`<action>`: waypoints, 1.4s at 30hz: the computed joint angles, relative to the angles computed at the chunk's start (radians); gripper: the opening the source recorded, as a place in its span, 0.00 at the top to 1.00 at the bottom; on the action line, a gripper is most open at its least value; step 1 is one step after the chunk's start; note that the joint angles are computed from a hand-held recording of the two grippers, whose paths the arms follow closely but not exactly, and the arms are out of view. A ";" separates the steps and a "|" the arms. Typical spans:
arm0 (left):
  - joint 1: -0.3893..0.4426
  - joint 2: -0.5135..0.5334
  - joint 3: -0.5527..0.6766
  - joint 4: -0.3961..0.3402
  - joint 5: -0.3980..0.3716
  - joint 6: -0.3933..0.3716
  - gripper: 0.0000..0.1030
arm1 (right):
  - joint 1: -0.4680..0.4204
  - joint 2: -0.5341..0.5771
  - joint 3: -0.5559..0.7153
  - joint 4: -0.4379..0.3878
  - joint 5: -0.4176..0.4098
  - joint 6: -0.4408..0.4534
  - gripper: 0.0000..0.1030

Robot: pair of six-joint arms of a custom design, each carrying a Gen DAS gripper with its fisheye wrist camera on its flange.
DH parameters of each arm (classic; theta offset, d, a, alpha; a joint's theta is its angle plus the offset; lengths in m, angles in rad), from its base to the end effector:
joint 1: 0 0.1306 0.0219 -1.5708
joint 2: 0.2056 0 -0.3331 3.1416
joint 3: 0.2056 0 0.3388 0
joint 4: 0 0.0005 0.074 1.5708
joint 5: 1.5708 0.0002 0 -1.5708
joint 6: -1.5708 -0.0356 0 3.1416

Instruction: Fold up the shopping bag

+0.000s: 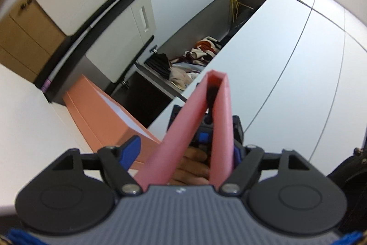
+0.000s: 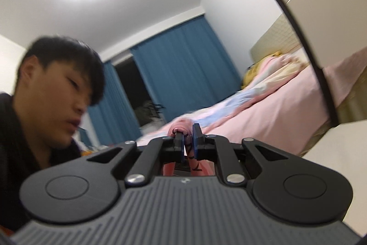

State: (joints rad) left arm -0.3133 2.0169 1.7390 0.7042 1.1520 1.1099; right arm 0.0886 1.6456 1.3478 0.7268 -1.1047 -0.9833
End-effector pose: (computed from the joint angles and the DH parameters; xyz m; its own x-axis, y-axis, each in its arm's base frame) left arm 0.5895 -0.2257 0.3389 -0.6461 -0.1736 -0.7433 0.7600 -0.0561 -0.6475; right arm 0.5151 0.0772 0.3885 -0.4770 0.3332 -0.8133 -0.8154 0.1777 0.5509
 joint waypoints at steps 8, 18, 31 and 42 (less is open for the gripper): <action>-0.016 0.095 0.072 0.322 0.030 0.380 0.78 | -0.016 0.020 -0.015 0.156 -0.035 -0.170 0.90; -0.025 0.005 0.021 -0.111 -0.029 0.015 0.91 | -0.026 -0.064 -0.006 -0.340 0.043 0.242 0.83; -0.038 0.022 0.051 -0.063 0.085 0.030 0.91 | -0.085 -0.123 0.009 -0.743 0.018 0.585 0.32; -0.059 0.008 0.055 -0.207 0.164 -0.104 0.91 | -0.127 -0.182 -0.002 -0.947 -0.049 0.776 0.20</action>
